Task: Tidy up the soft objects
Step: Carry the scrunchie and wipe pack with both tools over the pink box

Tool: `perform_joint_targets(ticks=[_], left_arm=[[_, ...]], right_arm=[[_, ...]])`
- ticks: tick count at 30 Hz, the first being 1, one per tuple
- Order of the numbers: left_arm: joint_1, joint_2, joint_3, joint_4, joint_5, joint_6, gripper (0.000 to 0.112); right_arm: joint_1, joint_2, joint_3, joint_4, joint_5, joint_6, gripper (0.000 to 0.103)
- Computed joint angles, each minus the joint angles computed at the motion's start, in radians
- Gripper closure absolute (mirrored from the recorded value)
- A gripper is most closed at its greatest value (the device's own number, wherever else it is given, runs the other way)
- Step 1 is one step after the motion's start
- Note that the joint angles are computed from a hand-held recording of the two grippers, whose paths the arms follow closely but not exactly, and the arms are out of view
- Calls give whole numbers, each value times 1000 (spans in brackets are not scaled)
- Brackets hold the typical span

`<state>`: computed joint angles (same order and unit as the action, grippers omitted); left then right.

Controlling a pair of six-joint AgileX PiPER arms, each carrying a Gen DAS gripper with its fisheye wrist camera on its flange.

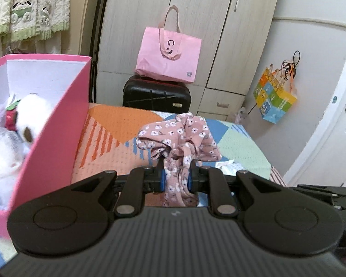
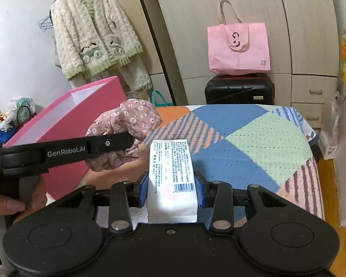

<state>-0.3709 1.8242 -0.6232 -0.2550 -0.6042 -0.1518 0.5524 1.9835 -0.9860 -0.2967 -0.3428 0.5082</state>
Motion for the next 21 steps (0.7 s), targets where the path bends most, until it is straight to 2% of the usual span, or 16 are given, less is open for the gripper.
perform_joint_targets(ticks=[2,6,11,21], left_arm=[[25,-32,18,63,50,-37,97],[66,-93,84,173,85,-116,97],[101,-158,178,294,73,-203,97],[115,-298,351,372,38,-252,97]], right_arm=[[23,-18,37,102,-17,-82,58],[65,-52,99,213,-41,-169,58],[131,-92,152,354,-42,-291,58],[249,-177,259,572,-98,-443,58]])
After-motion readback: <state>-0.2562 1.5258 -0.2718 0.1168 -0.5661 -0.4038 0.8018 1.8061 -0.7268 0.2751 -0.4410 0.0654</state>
